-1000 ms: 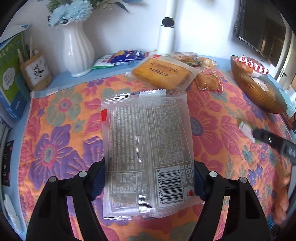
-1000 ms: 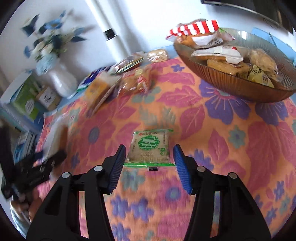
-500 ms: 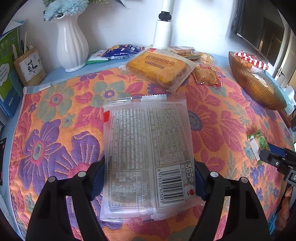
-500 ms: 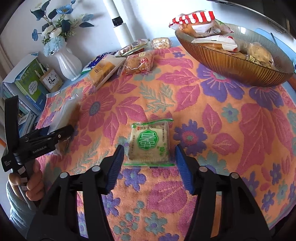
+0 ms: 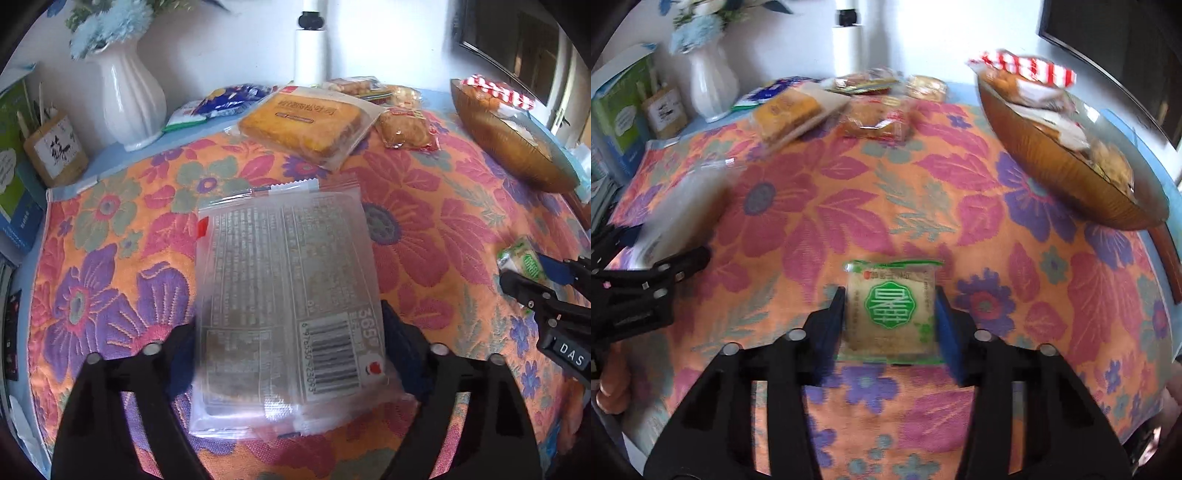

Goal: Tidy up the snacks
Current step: 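Carry the clear bag with the left gripper while the right carries the green-label pack to the bowl, then open the left gripper over the bowl while the right gripper releases the green-label pack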

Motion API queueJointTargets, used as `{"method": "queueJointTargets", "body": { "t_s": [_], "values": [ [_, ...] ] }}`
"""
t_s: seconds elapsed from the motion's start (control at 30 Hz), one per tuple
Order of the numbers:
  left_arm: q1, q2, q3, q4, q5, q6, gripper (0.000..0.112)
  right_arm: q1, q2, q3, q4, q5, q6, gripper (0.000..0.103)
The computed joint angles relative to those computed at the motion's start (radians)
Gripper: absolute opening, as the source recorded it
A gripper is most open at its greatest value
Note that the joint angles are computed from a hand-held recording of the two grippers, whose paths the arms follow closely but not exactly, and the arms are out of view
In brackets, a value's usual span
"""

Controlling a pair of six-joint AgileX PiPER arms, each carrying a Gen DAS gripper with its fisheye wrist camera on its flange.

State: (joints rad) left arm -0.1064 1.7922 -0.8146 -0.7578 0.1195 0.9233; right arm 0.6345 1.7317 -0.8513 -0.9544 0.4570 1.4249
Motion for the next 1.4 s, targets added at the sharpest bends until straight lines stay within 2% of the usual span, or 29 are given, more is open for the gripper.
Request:
{"method": "queueJointTargets", "body": {
  "t_s": [0.03,0.1,0.17,0.23,0.3,0.43,0.5,0.67,0.83,0.97,1.1,1.17,1.3,1.33,1.4],
  "values": [
    [-0.001,-0.006,0.001,-0.004,0.006,0.017,0.077,0.01,-0.005,0.007,-0.027,0.001,0.027,0.046],
    [-0.005,-0.024,-0.001,0.047,0.029,-0.009,0.076,-0.015,-0.059,0.058,-0.063,-0.102,0.056,0.046],
    [-0.018,-0.064,0.008,0.149,0.029,-0.091,0.075,-0.042,-0.115,0.091,-0.04,-0.167,0.029,0.046],
    [-0.034,-0.126,0.021,0.198,0.029,-0.133,0.075,-0.051,-0.152,0.099,-0.032,-0.161,0.012,0.046],
    [-0.043,-0.181,0.007,0.202,0.066,-0.132,0.075,-0.067,-0.183,0.096,-0.012,-0.164,-0.017,0.046],
    [-0.118,-0.233,-0.057,0.447,0.094,-0.373,0.075,-0.133,-0.269,0.105,0.082,-0.189,-0.143,0.046],
    [-0.165,-0.229,-0.116,0.496,0.119,-0.433,0.076,-0.176,-0.312,0.104,0.131,-0.183,-0.22,0.046],
    [-0.27,-0.148,-0.312,0.519,0.198,-0.495,0.076,-0.383,-0.422,0.091,0.519,-0.195,-0.705,0.046],
    [-0.394,0.011,-0.581,0.585,0.274,-0.591,0.076,-0.642,-0.418,0.037,0.99,-0.224,-1.205,0.046],
    [-0.467,0.156,-0.799,0.611,0.338,-0.648,0.076,-0.847,-0.337,-0.063,1.39,-0.169,-1.574,0.046],
    [-0.524,0.286,-0.987,0.639,0.403,-0.708,0.076,-1.005,-0.216,-0.163,1.79,-0.062,-1.948,0.046],
    [-0.543,0.351,-1.083,0.649,0.444,-0.728,0.076,-1.057,-0.155,-0.212,1.89,-0.018,-2.032,0.046],
    [-0.575,0.45,-1.239,0.708,0.501,-0.789,0.077,-1.085,-0.088,-0.277,1.906,0.017,-2.03,0.047],
    [-0.583,0.47,-1.266,0.733,0.502,-0.814,0.079,-1.082,-0.074,-0.29,1.891,0.013,-2.009,0.05],
    [-0.585,0.49,-1.299,0.744,0.515,-0.826,0.094,-1.084,-0.058,-0.298,1.879,0.013,-1.981,0.066]
  ]
}}
